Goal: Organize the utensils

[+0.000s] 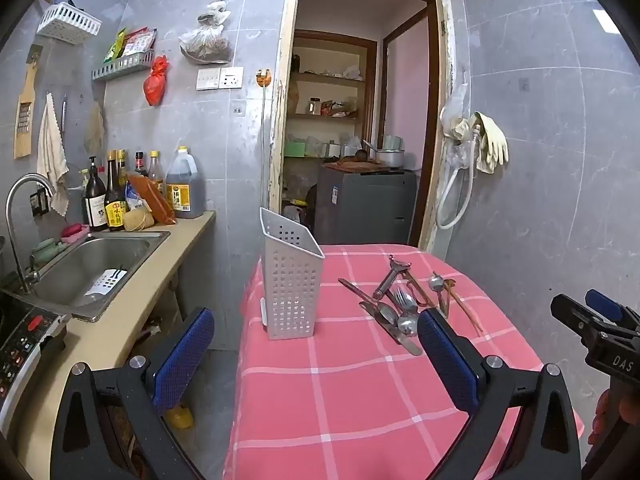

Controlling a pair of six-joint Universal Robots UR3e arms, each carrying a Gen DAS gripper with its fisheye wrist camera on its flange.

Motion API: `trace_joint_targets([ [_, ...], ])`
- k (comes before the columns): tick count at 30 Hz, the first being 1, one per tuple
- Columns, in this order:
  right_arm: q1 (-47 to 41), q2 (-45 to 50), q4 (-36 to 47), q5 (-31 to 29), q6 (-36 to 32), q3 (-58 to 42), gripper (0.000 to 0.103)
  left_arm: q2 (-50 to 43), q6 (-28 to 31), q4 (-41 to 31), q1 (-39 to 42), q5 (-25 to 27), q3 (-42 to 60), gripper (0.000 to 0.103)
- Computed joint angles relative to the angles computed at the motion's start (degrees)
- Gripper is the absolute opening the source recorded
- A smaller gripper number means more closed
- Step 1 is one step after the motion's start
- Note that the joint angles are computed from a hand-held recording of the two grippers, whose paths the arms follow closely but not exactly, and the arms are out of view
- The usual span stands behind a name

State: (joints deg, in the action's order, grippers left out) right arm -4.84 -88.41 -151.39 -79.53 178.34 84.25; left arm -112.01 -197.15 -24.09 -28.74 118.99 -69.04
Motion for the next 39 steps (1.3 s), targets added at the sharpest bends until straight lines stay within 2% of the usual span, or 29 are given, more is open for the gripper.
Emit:
trace_joint_targets([
  [1,0.21,0.20,2.35,-0.45,-0.54,-1.22,0.102,0.06,-0.19,-0.34,0.02,-0.09,0.07,0.102],
  [39,-0.15,1.22,1.34,0.43,-0.34,-1.15,0.102,0.93,-0.57,0.38,0.80,-1.16,-1.67,0.102],
])
